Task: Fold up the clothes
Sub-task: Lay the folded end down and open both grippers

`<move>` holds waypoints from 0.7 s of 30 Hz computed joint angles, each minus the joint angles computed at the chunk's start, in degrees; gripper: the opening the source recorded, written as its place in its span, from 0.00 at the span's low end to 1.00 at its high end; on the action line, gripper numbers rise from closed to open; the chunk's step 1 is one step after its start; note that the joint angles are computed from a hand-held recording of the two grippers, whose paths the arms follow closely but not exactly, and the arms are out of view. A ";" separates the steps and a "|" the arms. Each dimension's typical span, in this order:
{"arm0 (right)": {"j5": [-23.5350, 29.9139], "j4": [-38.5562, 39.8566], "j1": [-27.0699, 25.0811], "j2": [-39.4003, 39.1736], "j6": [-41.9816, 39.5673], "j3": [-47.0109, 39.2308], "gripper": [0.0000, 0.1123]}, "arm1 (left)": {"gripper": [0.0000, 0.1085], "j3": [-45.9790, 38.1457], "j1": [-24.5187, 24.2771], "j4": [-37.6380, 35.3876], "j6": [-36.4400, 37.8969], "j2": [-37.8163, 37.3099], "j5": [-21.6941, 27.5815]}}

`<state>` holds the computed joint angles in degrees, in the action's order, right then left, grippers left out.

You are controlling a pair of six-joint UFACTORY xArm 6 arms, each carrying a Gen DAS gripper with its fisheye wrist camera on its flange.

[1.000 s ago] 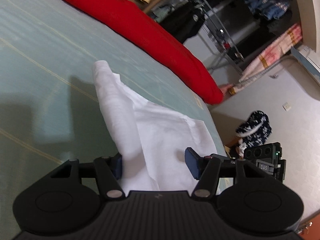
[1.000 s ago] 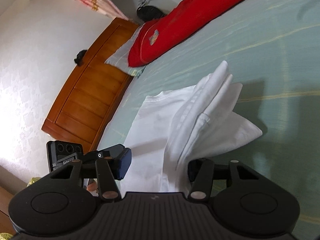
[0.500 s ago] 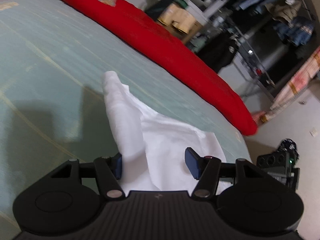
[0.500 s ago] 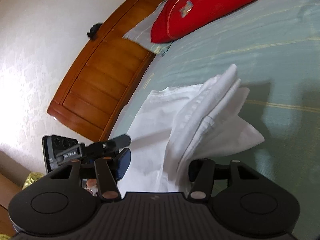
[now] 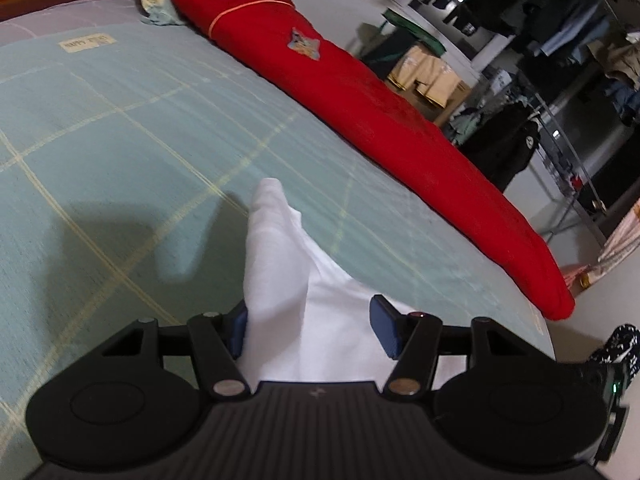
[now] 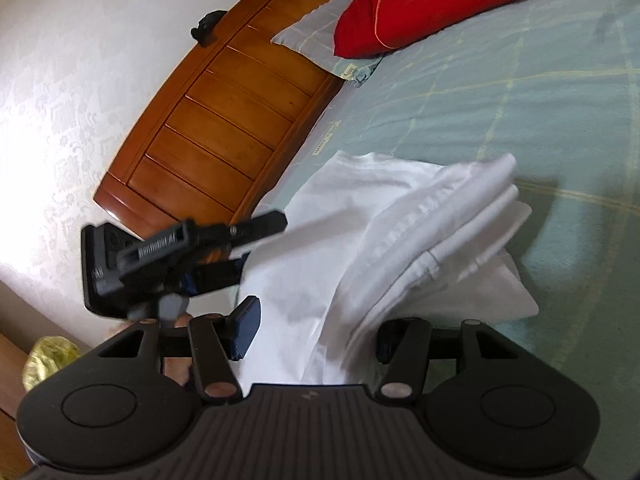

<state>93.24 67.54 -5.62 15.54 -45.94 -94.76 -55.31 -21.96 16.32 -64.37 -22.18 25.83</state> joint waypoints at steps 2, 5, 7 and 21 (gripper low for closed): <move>-1.51 -0.27 1.01 -1.21 -1.37 1.88 0.55 | 0.55 0.65 0.93 0.14 0.09 -0.09 -0.92; -3.20 -0.31 2.38 -2.47 -1.98 4.12 0.55 | 0.55 1.39 2.41 -0.27 0.13 0.06 -2.16; -4.31 -0.58 3.24 -3.15 -2.18 5.28 0.55 | 0.54 1.65 3.01 -0.44 0.17 0.43 -2.72; -6.72 -0.96 4.94 -4.26 -2.84 7.21 0.56 | 0.55 3.45 4.38 0.42 -0.83 0.99 -4.59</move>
